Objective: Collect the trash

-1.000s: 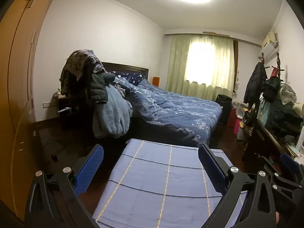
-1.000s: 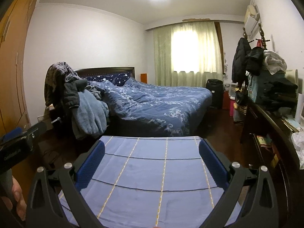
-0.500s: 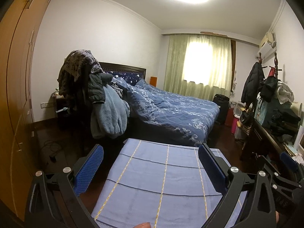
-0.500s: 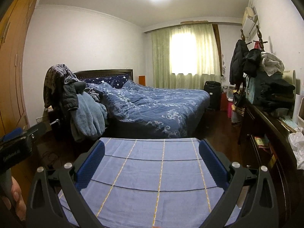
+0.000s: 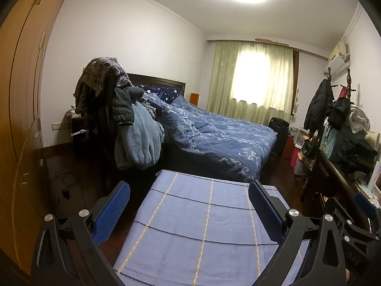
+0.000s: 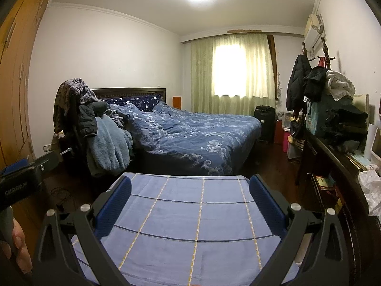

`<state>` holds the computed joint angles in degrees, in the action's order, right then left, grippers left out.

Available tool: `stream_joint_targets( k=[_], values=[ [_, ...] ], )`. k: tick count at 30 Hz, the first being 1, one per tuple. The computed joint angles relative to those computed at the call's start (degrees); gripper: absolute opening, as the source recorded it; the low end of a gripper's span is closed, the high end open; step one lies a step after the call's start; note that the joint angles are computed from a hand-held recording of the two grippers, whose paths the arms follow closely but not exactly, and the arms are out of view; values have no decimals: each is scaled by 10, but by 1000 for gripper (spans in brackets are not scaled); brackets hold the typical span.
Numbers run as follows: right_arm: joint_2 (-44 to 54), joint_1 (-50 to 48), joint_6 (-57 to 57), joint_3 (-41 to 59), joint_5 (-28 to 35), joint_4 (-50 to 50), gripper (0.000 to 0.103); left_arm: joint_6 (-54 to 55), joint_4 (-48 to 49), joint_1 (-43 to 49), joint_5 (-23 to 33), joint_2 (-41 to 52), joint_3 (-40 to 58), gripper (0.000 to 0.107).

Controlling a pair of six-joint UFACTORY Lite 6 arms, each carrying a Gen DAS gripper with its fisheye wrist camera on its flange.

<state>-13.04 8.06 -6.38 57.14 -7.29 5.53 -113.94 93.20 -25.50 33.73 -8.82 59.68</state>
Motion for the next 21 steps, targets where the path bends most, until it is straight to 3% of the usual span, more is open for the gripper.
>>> stream_joint_targets(
  k=[21],
  values=[
    [-15, 0, -26, -17, -6, 26, 100, -8, 3, -12, -6, -7, -10, 99]
  ],
)
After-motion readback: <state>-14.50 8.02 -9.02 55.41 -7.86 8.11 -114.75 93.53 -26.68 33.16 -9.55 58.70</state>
